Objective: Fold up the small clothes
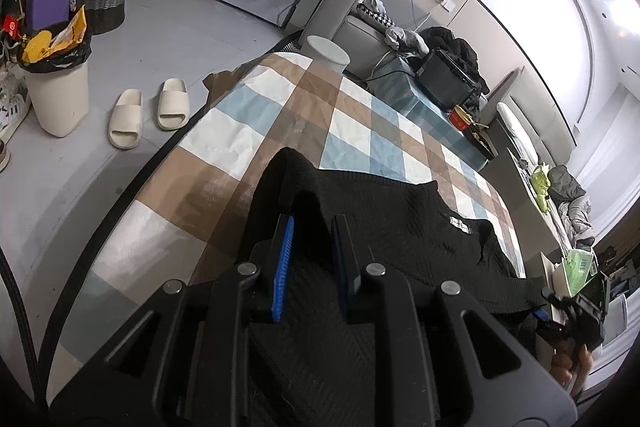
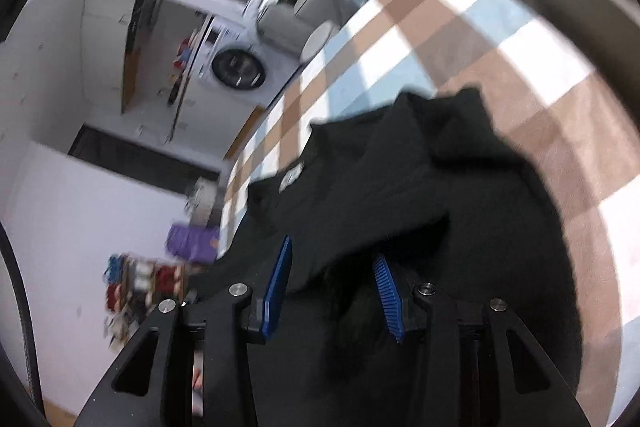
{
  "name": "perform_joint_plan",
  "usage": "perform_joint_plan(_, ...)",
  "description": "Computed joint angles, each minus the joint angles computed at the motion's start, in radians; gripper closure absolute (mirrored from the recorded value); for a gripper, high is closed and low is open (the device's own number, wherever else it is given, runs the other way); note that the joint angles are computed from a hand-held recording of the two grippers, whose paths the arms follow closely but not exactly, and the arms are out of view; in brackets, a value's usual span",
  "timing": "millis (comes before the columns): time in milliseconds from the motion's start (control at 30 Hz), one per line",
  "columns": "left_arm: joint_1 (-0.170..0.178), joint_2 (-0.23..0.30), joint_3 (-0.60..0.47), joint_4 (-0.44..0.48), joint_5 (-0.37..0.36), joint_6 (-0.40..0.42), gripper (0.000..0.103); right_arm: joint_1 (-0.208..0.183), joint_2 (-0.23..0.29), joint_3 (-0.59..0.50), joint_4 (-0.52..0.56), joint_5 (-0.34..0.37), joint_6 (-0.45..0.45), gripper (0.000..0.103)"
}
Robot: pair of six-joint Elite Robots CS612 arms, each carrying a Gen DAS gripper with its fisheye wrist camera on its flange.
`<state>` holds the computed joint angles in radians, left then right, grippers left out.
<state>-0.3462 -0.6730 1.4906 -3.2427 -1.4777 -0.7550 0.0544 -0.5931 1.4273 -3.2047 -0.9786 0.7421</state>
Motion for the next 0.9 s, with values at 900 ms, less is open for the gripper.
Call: perform_joint_plan(900,0.022,0.022,-0.012,-0.012,-0.113,-0.108,0.068,0.049,-0.085,0.066,0.003,-0.317,-0.381,0.097)
